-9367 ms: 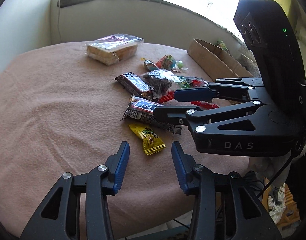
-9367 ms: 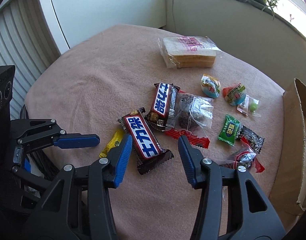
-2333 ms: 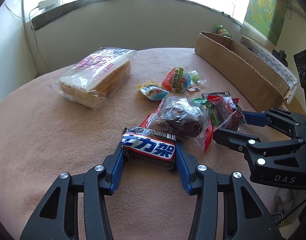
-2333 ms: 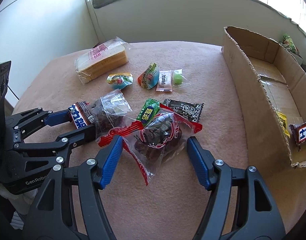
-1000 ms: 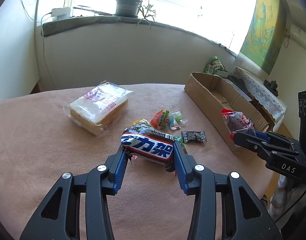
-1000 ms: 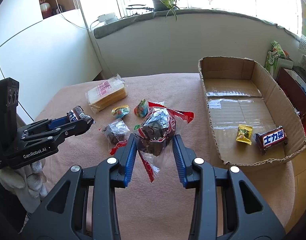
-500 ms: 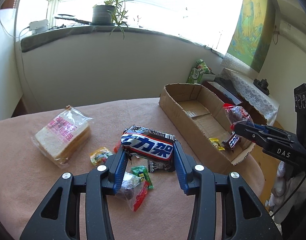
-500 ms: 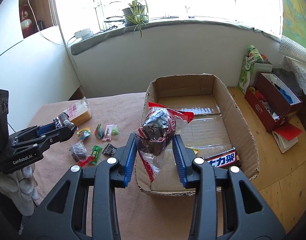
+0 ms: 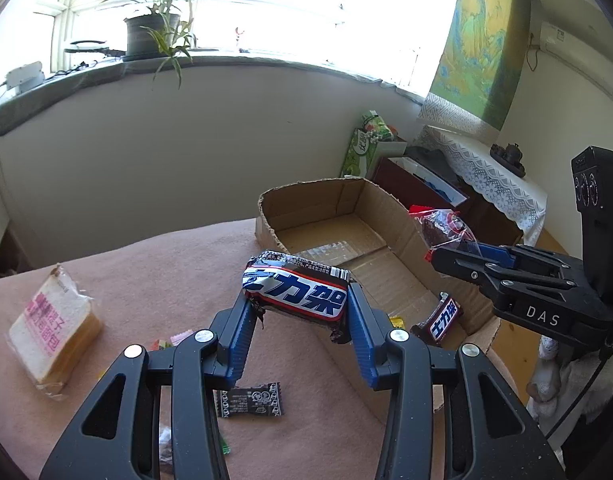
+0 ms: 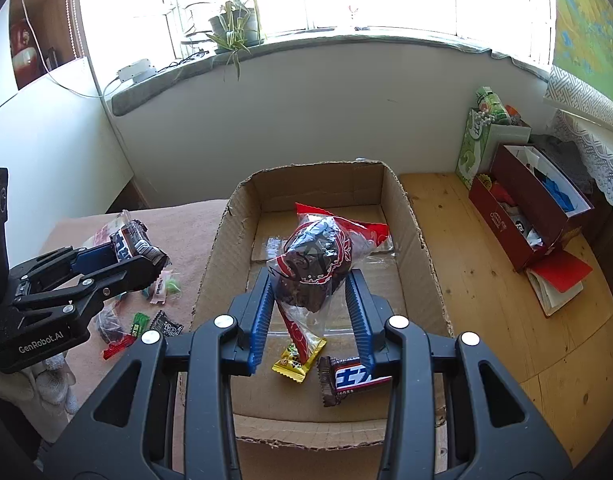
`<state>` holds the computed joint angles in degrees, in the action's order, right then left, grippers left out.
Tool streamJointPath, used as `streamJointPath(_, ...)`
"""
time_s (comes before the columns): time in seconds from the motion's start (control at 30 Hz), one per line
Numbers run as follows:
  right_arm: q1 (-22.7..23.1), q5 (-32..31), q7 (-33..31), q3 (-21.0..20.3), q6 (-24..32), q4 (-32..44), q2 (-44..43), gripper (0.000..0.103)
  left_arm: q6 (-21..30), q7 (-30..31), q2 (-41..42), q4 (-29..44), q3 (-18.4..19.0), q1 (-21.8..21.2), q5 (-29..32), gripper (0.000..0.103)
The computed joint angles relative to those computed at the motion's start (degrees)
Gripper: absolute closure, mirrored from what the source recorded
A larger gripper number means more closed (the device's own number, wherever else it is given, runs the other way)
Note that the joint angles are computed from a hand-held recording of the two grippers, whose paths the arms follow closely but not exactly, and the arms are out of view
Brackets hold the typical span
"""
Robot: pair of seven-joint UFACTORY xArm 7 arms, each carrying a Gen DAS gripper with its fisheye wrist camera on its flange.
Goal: Organize snacks
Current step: 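Carry both items over the box and open both grippers to drop them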
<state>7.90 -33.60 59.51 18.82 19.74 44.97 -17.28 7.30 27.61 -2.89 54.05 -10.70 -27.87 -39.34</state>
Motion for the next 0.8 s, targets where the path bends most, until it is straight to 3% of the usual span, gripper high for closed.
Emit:
streamJointPath(0.5, -0.04, 4.16, -6.17, -4.55, -2.51, -0.06, 3.51, 0.065, 1.08, -7.21, 6.5, 6.15, -4.22, 1.85, 9.74, 0.06)
streamJointPath(0.8, -0.45, 5.0, -6.97, -4.55, -2.66, -0.14, 4.17, 0.063, 1.29, -9.31, 6.76, 6.48, -4.82, 2.38, 12.6, 0.058)
